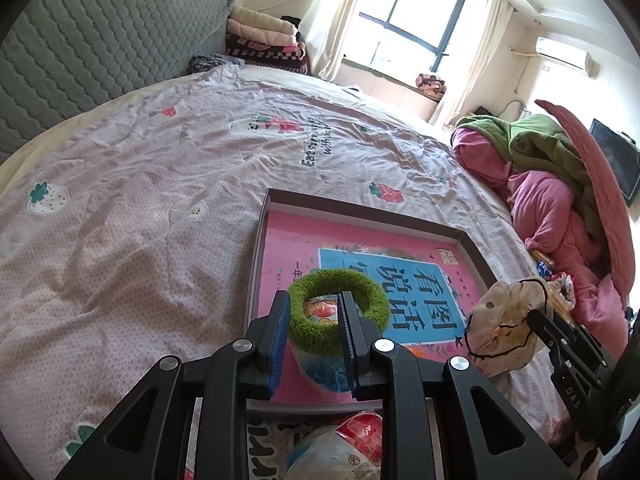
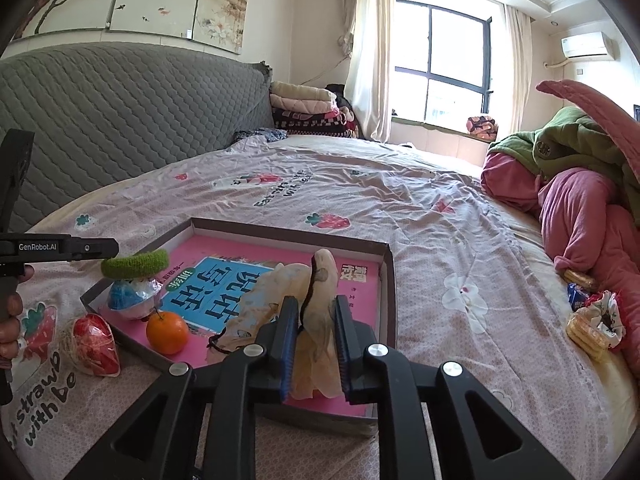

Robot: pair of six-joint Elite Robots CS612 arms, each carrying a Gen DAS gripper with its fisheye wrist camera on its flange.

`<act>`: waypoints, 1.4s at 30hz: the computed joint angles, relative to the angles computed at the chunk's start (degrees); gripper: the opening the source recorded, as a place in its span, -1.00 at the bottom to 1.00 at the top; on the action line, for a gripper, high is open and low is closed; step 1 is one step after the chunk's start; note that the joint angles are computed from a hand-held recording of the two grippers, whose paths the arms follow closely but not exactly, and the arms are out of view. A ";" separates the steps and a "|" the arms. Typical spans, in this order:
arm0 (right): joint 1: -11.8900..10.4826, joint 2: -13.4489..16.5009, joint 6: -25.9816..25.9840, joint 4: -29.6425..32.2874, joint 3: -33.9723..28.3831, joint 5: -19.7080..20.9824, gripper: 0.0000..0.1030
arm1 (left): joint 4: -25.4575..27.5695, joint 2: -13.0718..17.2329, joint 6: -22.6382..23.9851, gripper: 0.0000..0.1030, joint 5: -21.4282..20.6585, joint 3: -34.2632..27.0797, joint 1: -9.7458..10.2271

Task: Organize objects
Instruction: 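Lower the ring onto the Kinder egg with the left gripper while the right lowers the cloth, then open the left gripper releasing the ring while the right gripper releases the cloth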

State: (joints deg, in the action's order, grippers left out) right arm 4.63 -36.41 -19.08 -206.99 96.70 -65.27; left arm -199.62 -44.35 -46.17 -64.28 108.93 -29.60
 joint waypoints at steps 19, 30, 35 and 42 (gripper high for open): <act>-0.08 -0.08 -0.51 -1.67 0.33 1.04 -0.36 | 0.08 -0.08 1.04 -0.52 0.58 0.03 -0.28; -0.30 -0.18 0.38 -2.30 0.43 1.43 -0.23 | -0.50 -0.23 1.00 -0.52 0.42 0.25 -0.30; -0.27 -0.22 0.45 -2.15 0.48 1.12 -0.23 | -1.05 -0.16 1.22 -0.52 0.49 0.31 -0.31; -0.25 -0.10 0.55 -1.20 0.20 0.79 -0.23 | -2.54 -0.09 2.41 -0.51 -0.70 0.47 -0.26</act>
